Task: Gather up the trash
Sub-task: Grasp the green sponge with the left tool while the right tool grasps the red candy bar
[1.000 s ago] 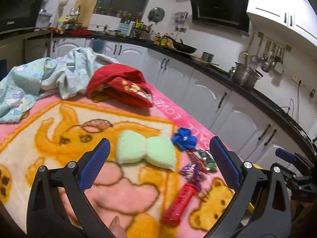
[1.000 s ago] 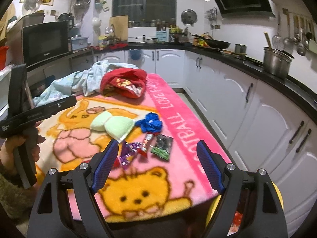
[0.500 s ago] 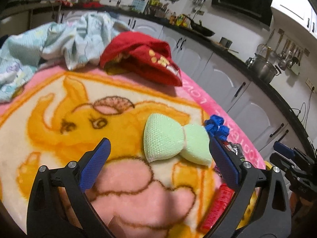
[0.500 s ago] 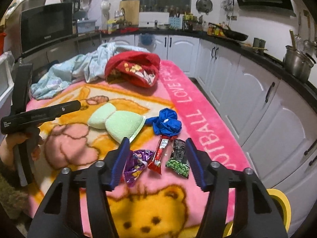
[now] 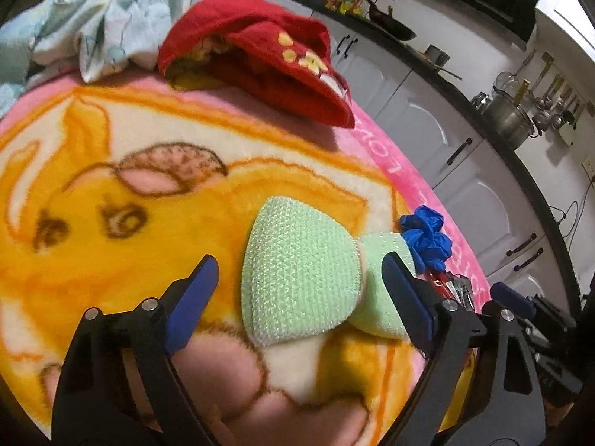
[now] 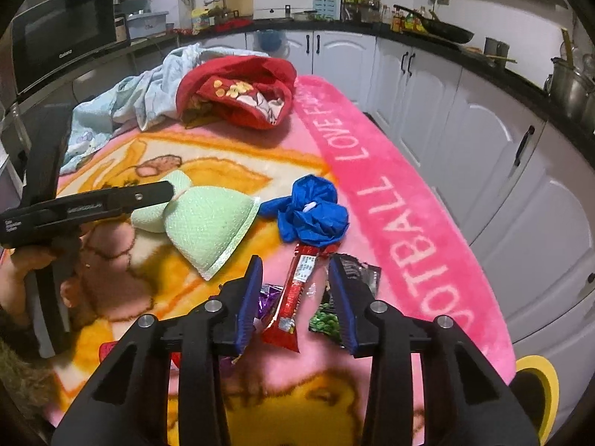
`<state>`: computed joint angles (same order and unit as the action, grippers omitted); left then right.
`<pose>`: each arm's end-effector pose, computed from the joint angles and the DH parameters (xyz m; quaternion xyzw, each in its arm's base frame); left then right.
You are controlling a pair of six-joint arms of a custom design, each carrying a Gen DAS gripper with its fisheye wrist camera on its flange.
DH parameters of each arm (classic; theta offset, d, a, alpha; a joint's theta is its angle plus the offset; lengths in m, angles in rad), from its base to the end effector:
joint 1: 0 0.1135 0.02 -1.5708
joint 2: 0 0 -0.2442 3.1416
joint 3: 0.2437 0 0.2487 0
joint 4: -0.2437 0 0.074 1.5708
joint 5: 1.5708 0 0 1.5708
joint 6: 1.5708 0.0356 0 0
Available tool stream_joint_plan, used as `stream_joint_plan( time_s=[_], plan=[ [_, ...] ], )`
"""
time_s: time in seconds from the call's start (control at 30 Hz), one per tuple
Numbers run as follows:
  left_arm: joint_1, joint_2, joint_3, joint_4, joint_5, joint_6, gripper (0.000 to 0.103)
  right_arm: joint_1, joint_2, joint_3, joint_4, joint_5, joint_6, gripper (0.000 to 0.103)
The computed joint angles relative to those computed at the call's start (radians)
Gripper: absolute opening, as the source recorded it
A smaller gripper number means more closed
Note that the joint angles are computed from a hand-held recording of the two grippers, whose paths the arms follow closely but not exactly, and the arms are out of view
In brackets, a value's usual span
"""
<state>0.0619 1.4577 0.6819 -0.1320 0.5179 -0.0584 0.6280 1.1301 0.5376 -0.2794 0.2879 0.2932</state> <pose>0.2719 -0.0008 0.1473 0.0282 0.9174 -0.2416 0.3150 0.1833 0.1206 0.1666 -0.1065 0.9250 0.0299 0.3634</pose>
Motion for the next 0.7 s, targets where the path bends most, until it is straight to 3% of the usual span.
stream_joint_plan(
  time_s=[0.2, 0.37, 0.7],
  plan=[
    [-0.022, 0.016, -0.013, 0.044, -0.023, -0.034, 0.079, -0.046, 0.095, 0.021, 0.030, -0.061, 0.006, 0.031],
    [-0.022, 0.014, -0.012, 0.040, -0.001, -0.036, 0.063, -0.077, 0.171, 0.039, 0.040, -0.109, 0.023, 0.026],
    [-0.004, -0.003, -0.025, 0.013, 0.045, 0.002, 0.051, -0.063, 0.167, 0.008, 0.054, -0.118, 0.061, 0.015]
  ],
)
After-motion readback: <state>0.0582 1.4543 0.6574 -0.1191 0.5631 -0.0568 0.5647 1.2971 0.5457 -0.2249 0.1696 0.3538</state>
